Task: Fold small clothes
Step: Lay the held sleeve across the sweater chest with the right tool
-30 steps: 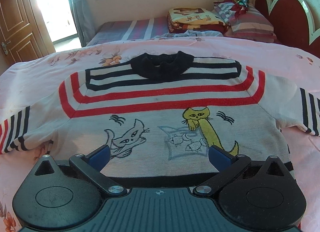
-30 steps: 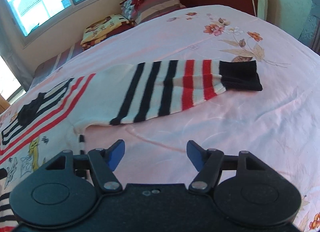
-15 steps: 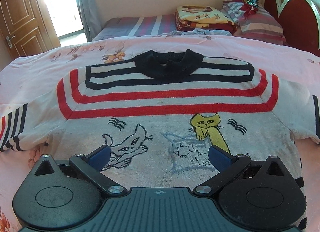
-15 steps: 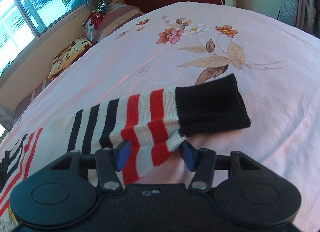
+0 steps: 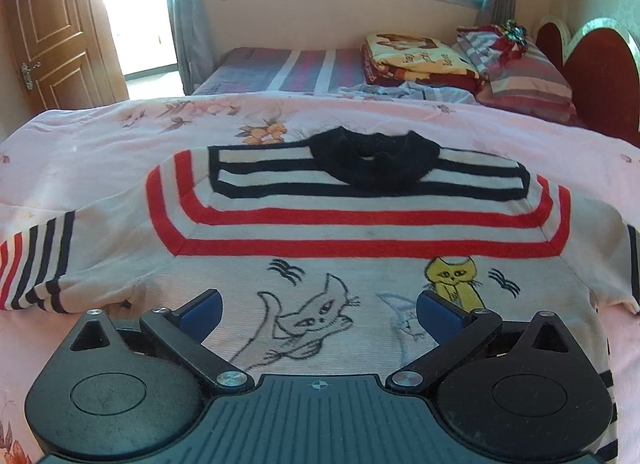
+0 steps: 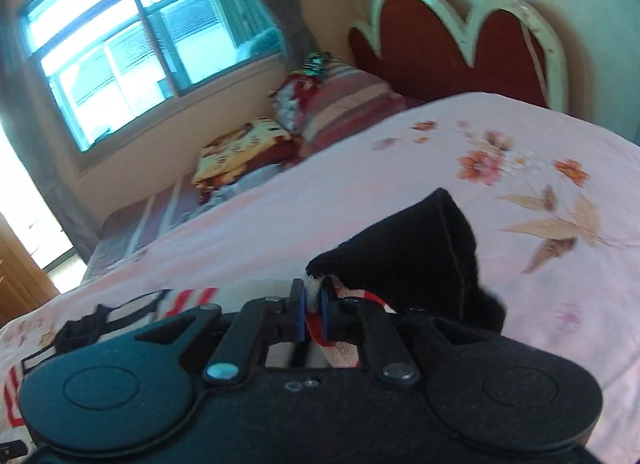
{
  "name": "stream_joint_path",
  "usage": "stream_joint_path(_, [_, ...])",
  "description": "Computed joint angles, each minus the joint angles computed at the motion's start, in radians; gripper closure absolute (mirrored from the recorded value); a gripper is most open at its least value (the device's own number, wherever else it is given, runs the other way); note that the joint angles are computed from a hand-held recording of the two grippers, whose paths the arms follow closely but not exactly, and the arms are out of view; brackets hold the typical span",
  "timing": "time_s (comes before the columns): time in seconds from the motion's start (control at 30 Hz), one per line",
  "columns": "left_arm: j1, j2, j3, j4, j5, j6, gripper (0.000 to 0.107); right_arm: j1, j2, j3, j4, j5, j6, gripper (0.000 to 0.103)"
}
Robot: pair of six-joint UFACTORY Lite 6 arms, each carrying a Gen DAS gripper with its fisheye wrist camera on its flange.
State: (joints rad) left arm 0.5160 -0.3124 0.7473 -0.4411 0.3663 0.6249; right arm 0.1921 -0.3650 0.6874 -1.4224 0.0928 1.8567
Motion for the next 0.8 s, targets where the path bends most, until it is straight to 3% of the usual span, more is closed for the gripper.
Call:
stream_joint_path(0.1, [0.157, 0.071, 0.073, -0.213, 0.076, 0.237, 0.004, 0.249, 0.147, 0.150, -0.182, 0.076, 0.210, 0.095])
stream_joint_path(0.17, [0.234, 0.129, 0.122, -0.274, 0.103, 0.319, 0.004, 0.391, 0.288, 0.275, -0.186, 0.100, 0.234, 0.095])
stream_joint_path(0.3, [0.340, 0.287, 0.234, -0.369, 0.165, 0.479, 0.004, 0.579, 0.617, 0.563, 0.185, 0.067, -0.109, 0.094])
stream_joint_path(0.37, [0.364, 0.361, 0.277, -0.401, 0.200, 0.525, 0.004, 0.629, 0.774, 0.679, 0.395, 0.031, -0.286, 0.083])
stream_joint_path(0.43, [0.390, 0.427, 0.313, -0.460, 0.267, 0.583, 0.004, 0.677, 0.880, 0.769, 0.604, 0.066, -0.457, 0.074])
stream_joint_path(0.53, [0.386, 0.504, 0.352, -0.503, 0.370, 0.621, 0.004, 0.710, 0.831, 0.751, 0.670, 0.114, -0.528, 0.069])
stream_joint_path(0.63, [0.334, 0.513, 0.316, -0.536, 0.394, 0.672, 0.004, 0.734, 0.666, 0.608, 0.404, 0.206, -0.277, 0.064])
stream_joint_path(0.73, [0.262, 0.532, 0.277, -0.604, 0.339, 0.723, 0.004, 0.751, 0.495, 0.431, 0.280, 0.348, -0.182, 0.059])
stream_joint_path(0.77, [0.248, 0.547, 0.276, -0.630, 0.342, 0.733, 0.009, 0.751, 0.446, 0.375, 0.272, 0.391, -0.175, 0.058])
stream_joint_path(0.8, [0.237, 0.571, 0.282, -0.656, 0.354, 0.744, 0.036, 0.748, 0.414, 0.340, 0.277, 0.423, -0.176, 0.058])
